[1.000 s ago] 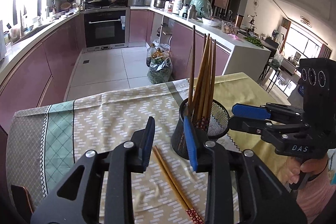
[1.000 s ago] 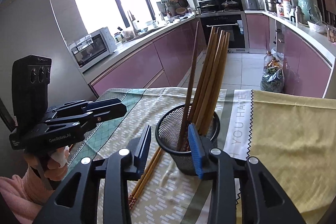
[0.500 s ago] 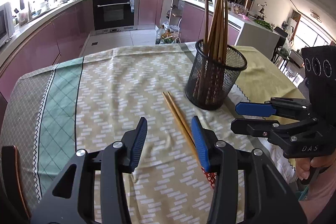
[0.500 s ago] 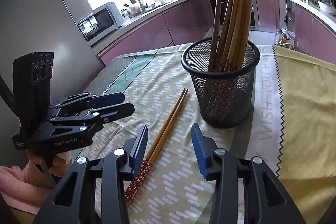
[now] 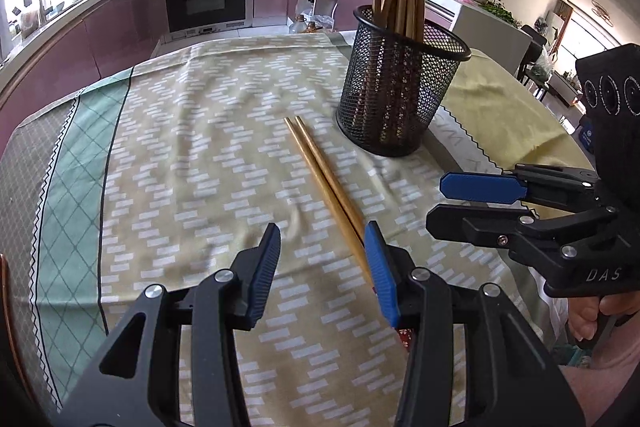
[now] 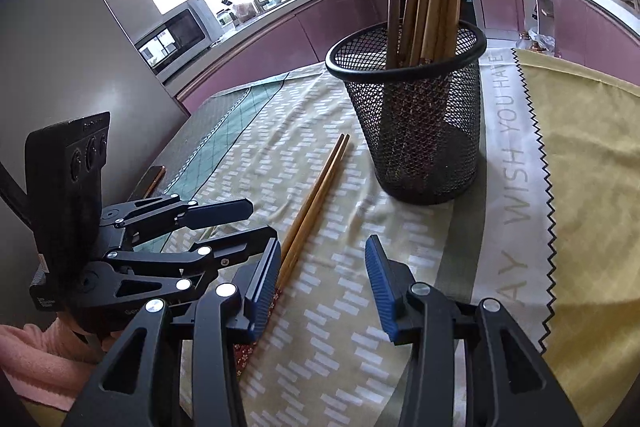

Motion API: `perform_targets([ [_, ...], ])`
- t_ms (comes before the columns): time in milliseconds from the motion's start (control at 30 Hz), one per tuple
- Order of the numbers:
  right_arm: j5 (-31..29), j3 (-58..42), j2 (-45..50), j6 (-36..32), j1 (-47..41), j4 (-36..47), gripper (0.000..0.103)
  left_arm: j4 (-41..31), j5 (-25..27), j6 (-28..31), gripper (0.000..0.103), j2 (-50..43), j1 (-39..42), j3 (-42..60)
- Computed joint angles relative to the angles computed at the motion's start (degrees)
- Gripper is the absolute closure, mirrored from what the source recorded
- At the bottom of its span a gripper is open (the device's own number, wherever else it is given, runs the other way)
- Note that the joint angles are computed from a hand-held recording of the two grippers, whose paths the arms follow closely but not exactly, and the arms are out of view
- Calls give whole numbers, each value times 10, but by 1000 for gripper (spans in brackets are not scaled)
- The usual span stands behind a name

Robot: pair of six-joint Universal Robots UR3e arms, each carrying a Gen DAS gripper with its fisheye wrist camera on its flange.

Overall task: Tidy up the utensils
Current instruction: 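Move both tools back down to the last two chopsticks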

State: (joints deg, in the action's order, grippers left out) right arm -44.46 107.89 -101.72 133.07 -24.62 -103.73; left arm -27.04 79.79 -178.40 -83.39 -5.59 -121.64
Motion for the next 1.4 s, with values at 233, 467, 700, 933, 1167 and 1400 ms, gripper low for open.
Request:
perform_targets([
  [233, -6, 6, 5, 3, -5, -2, 61, -4, 15, -7, 60, -23, -14, 15],
  [467, -6, 6, 2, -1, -7, 2, 61, 4, 30, -11, 59, -38, -26, 23],
  [700, -9, 8, 4, 4, -1, -5, 61, 3, 25, -12, 61, -30, -17, 13],
  [933, -12, 8, 6, 13, 7, -17, 61, 4, 19, -15, 61, -17, -10, 0],
  [1167, -15, 6, 11, 24, 16, -30, 61, 4, 14, -15, 63, -9, -5, -9],
  [1400, -19, 2, 17, 35, 28, -43, 61, 3, 3, -13, 66, 5, 6, -21],
])
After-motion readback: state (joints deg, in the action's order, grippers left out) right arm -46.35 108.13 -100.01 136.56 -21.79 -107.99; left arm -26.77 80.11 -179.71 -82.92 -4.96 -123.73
